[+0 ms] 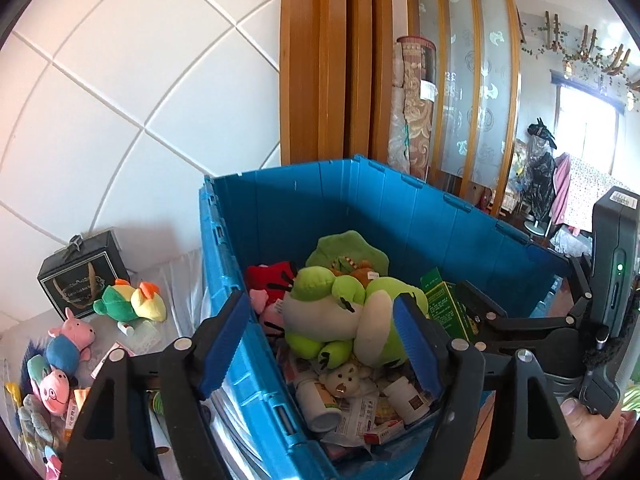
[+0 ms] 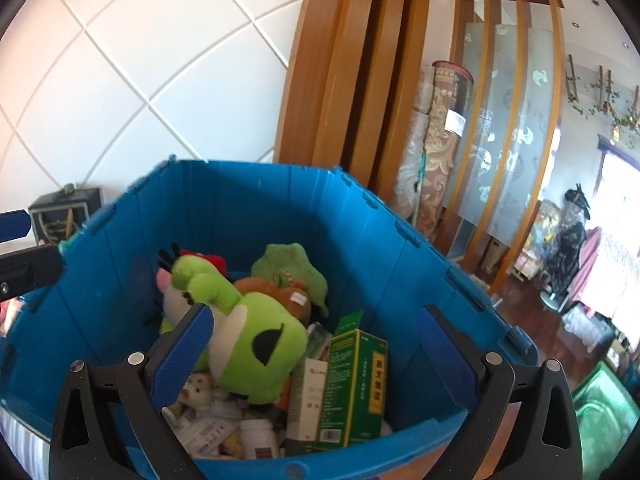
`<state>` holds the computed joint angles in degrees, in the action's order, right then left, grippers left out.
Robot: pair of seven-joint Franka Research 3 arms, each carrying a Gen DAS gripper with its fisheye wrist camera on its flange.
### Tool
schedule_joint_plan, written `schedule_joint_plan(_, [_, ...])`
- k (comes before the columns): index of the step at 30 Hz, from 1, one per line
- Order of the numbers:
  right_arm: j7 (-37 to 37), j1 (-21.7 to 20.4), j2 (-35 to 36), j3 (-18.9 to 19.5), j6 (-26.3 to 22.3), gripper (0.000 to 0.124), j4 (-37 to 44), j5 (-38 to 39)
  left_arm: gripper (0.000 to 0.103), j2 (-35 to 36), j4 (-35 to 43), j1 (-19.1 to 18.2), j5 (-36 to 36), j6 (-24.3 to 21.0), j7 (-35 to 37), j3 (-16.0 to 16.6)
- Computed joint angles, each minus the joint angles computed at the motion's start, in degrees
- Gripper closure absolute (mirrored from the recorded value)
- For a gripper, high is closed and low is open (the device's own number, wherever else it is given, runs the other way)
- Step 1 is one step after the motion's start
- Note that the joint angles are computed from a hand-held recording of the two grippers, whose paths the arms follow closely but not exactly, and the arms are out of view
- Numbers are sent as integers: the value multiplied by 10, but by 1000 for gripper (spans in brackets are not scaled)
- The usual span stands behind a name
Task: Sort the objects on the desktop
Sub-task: 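Lift both grippers out of the crate and lower them onto the pile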
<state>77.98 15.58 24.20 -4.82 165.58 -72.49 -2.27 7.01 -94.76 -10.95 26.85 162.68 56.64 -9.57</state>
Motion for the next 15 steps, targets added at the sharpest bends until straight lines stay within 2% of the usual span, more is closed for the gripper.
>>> schedule_joint_plan(2, [-35,-24,-22,42,28,21,-33,44,29,-26,-40,1,58,41,-59,19])
schedule_joint_plan(4, [-98,-61,-41,103,51,21,-60,119,29,-51,-78,13,109,84,-123,29])
schedule_joint_plan(6, [-171,-96,-56,164,71,21,-81,203,29,-75,-108,32,172,103,-207,34])
schedule_joint_plan(9, [-300,-145,-75,263,114,21,-111,326,29,-110,-147,62,180,76,-238,25])
schedule_joint_plan(11, [-366,-160,-80,307,115,21,-116,381,29,-137,-183,87,181,72,-261,22])
schedule_joint_plan(13, [-417,-161,-80,334,111,21,-115,422,29,-163,-219,110,174,67,-269,21])
schedule_joint_plan(15, [-446,-151,-83,343,90,21,-118,444,29,-188,-257,123,142,59,-246,29])
